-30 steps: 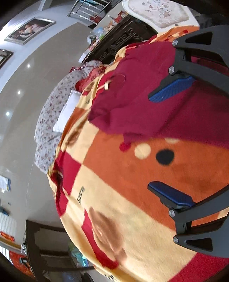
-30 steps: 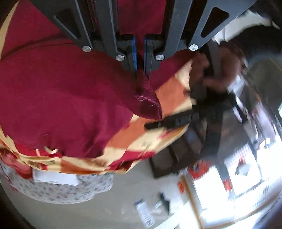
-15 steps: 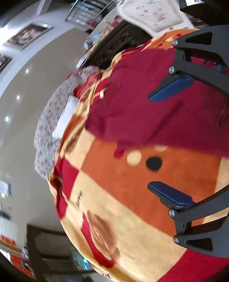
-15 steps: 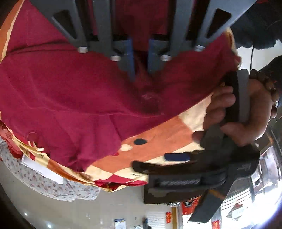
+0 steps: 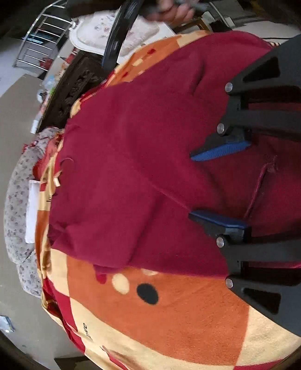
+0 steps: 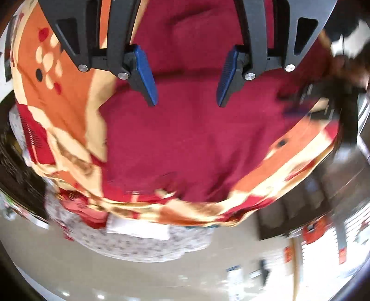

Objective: Fold small clothes
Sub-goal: 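Withdraw both open tools above the folded sweater, then grasp the sweater hem with the right tool while the left tool grasps the hem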

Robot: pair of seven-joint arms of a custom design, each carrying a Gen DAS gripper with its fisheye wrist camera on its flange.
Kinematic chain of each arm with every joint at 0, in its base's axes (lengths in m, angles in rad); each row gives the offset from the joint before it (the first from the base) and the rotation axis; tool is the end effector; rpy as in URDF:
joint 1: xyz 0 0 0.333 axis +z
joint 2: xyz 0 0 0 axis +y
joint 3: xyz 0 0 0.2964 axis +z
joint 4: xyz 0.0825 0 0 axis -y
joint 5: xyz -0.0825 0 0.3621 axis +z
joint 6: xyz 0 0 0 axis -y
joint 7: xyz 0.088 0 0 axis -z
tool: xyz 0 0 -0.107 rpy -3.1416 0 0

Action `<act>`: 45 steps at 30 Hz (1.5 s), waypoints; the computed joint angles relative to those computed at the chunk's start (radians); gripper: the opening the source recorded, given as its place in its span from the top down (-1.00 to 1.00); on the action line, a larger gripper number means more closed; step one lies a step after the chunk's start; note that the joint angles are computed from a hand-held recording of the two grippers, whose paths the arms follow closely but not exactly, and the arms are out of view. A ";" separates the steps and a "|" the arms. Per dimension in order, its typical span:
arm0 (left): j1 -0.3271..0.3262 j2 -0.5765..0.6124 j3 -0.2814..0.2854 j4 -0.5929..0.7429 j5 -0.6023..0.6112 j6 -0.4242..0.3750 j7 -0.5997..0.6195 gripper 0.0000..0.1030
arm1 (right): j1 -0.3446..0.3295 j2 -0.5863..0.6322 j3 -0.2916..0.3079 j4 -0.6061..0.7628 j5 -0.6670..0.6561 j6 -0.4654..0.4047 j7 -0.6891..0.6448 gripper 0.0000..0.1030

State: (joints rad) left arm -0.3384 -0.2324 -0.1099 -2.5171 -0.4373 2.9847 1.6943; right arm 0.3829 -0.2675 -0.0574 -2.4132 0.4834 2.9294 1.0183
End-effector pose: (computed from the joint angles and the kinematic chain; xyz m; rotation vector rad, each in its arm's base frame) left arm 0.4374 -0.1787 0.4356 -1.7636 2.0929 -0.9571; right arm 0.4685 0.1255 0.4926 -2.0176 1.2783 -0.5194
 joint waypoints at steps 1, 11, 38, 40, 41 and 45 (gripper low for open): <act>0.030 0.004 -0.027 0.005 0.044 -0.004 -0.044 0.14 | 0.013 0.062 -0.022 0.064 0.026 -0.016 -0.015 -0.12; 0.124 0.011 -0.112 -0.004 0.223 0.028 -0.179 0.11 | -0.184 0.397 0.076 0.341 0.054 -0.152 0.011 -0.09; 0.330 0.811 -0.103 1.238 0.251 -0.464 0.156 -0.81 | -0.346 0.827 0.135 1.170 -0.027 -0.593 0.079 0.05; 0.336 0.857 -0.121 1.305 0.307 -0.510 0.135 -0.81 | -0.352 0.865 0.141 1.235 -0.054 -0.657 0.092 0.23; 0.374 0.882 -0.181 1.332 0.367 -0.525 0.114 -0.81 | -0.350 0.879 0.140 1.256 -0.069 -0.672 0.097 0.28; 0.342 0.929 -0.152 1.420 0.417 -0.588 0.064 0.42 | -0.348 0.916 0.141 1.309 -0.109 -0.699 0.105 0.48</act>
State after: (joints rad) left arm 0.0035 0.6969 -0.2615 -1.0968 -0.0203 2.3963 1.7581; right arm 0.0349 0.6482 0.0838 -1.1042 0.3739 2.2306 1.1237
